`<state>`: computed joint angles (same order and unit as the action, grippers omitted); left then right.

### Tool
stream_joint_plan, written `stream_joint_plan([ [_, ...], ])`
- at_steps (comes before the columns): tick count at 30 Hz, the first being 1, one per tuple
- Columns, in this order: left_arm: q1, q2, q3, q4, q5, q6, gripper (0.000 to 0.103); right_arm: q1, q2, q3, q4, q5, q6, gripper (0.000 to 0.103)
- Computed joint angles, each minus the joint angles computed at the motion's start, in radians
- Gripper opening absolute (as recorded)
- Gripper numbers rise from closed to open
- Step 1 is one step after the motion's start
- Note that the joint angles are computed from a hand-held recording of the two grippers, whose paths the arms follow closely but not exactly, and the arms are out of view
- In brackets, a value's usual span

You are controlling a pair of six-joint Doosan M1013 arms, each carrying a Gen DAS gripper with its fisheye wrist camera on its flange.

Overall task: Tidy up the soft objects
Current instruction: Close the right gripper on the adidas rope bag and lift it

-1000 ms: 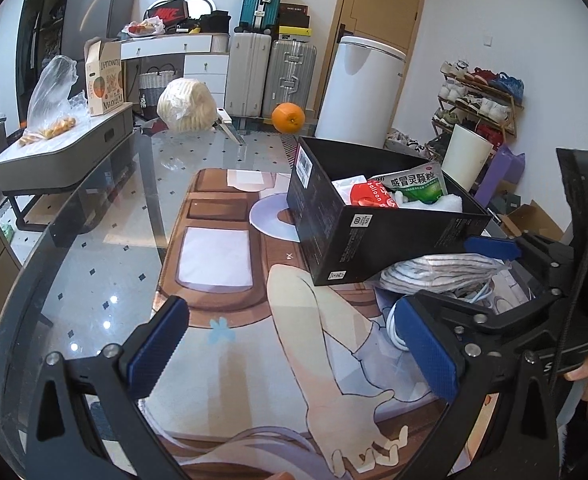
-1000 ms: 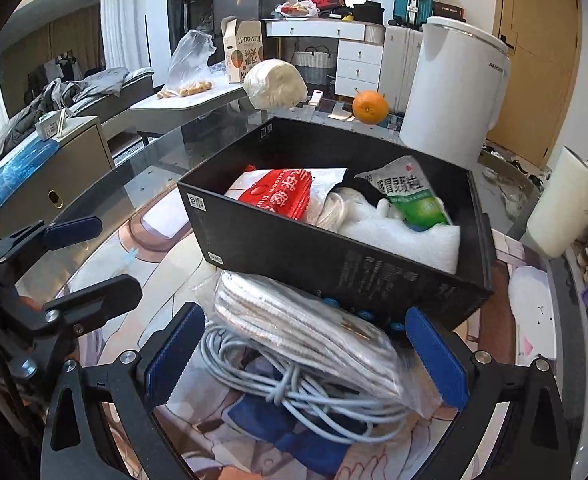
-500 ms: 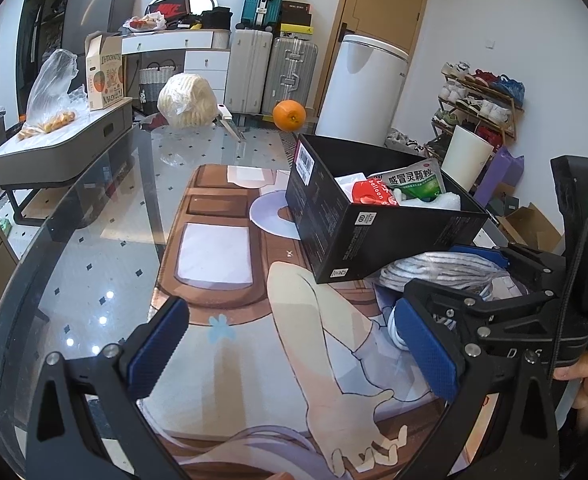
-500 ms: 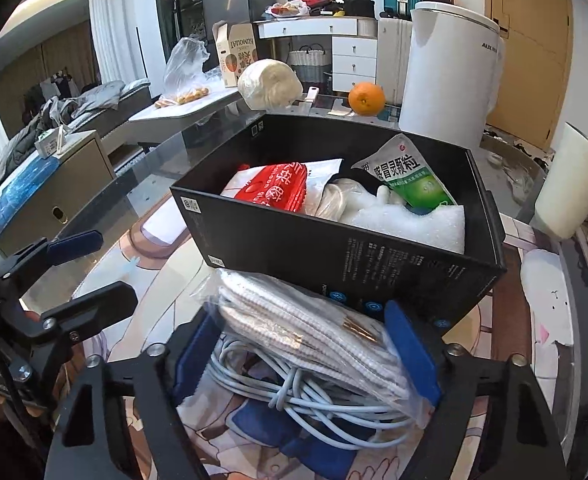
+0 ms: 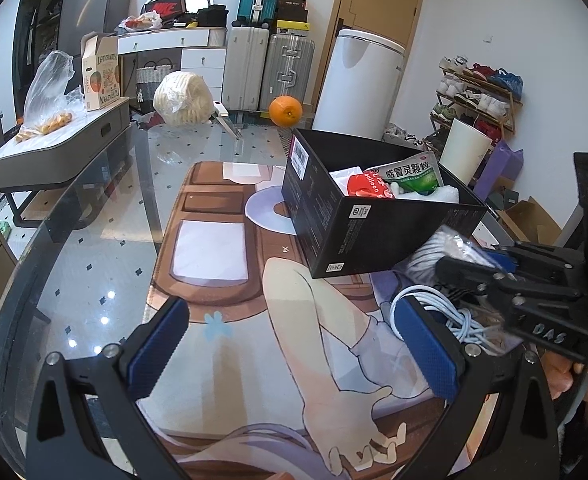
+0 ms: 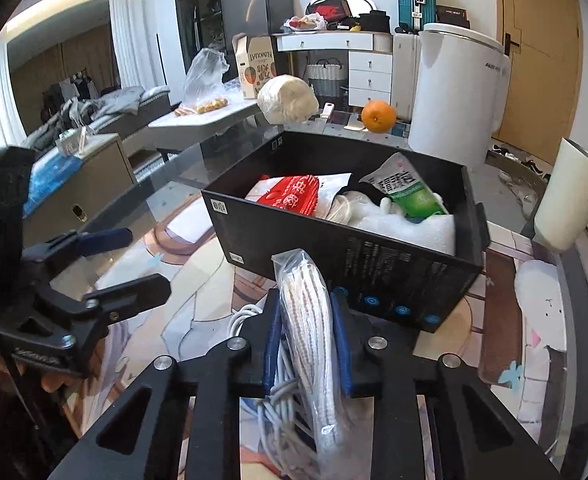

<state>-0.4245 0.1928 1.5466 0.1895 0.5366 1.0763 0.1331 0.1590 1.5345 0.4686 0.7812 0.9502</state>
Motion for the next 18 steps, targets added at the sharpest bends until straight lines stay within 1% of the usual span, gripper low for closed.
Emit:
stream_joint_plan([
  [3, -0.004, 0.002, -0.004, 0.012, 0.006, 0.001, 0.103, -0.017, -0.014, 0.011, 0.035, 0.002, -0.019, 0.023],
  [8, -0.02, 0.002, -0.006, 0.059, 0.015, 0.001, 0.103, -0.063, -0.031, 0.021, 0.15, 0.027, -0.054, 0.022],
  [11, -0.031, 0.005, -0.011, 0.077, 0.025, 0.015, 0.103, -0.086, -0.045, 0.031, 0.187, 0.026, -0.063, 0.022],
  [18, -0.046, 0.02, -0.04, -0.038, 0.067, 0.167, 0.103, -0.122, -0.068, 0.041, 0.227, 0.022, -0.07, 0.022],
])
